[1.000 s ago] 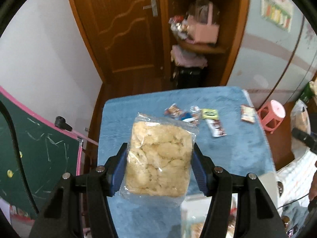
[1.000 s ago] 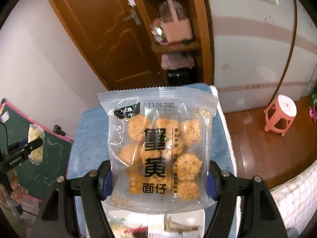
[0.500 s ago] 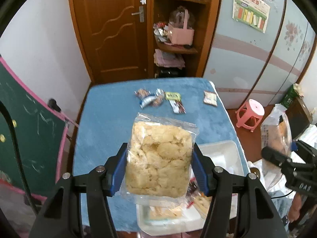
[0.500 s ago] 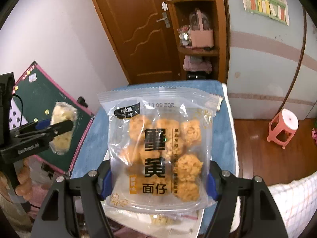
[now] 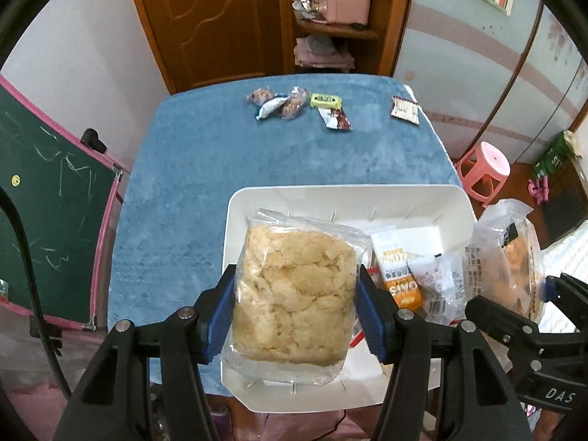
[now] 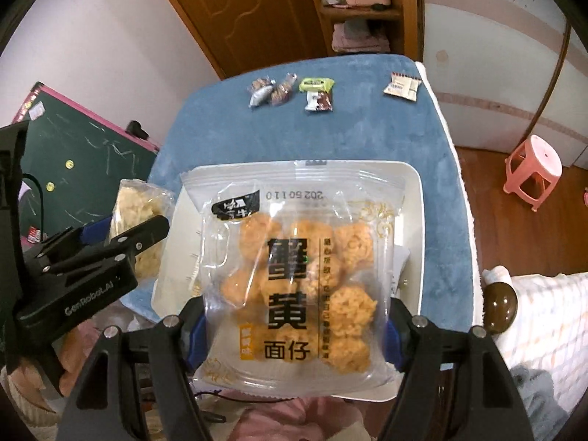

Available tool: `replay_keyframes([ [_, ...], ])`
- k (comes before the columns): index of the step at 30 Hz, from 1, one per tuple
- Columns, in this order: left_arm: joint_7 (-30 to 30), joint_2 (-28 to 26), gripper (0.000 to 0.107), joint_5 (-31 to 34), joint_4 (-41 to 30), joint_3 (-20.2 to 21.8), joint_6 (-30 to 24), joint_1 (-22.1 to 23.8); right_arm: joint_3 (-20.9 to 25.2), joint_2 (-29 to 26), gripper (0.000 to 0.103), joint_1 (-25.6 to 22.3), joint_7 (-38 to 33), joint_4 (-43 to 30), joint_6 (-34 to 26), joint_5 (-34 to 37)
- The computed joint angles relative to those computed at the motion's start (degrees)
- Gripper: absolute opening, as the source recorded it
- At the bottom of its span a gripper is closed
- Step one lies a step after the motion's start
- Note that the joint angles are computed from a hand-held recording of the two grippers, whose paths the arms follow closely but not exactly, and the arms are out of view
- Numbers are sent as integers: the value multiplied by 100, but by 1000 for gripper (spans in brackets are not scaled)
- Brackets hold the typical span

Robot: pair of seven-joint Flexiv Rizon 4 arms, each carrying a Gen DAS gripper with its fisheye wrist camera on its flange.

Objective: Organize snacks
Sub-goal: 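Carry both bags over the white tray and release them inside, then withdraw both open tools from the tray toward the remaining snacks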

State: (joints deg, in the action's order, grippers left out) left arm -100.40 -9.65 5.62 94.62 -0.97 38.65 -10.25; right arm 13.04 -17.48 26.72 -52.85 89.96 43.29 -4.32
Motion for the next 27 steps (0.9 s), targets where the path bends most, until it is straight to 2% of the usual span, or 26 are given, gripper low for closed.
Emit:
replay_keyframes([
  [8,23,-124,59,-25,-93,11,-102,32,-15,-98,77,104,88,-13,-133,-161],
  [11,43,-158,60,-28,-136,23,-129,40,-49,-158,83,152,151,-58,-155,-269],
  [12,59,-162,63,-69,-132,22,-126,50,-57,-188,83,163,177,-99,-225,-288],
  [13,130,-162,77,-204,-103,9,-115,81,-52,-214,83,162,178,-138,-273,-274],
  [14,235,-148,84,-406,-39,-9,-62,126,-45,-247,83,156,180,-187,-350,-237],
  [16,184,-134,89,-429,-17,19,-6,137,-34,-279,83,133,228,-235,-426,-134],
  [27,193,-128,90,-372,-68,49,-30,156,27,-384,85,89,81,-397,-498,127],
])
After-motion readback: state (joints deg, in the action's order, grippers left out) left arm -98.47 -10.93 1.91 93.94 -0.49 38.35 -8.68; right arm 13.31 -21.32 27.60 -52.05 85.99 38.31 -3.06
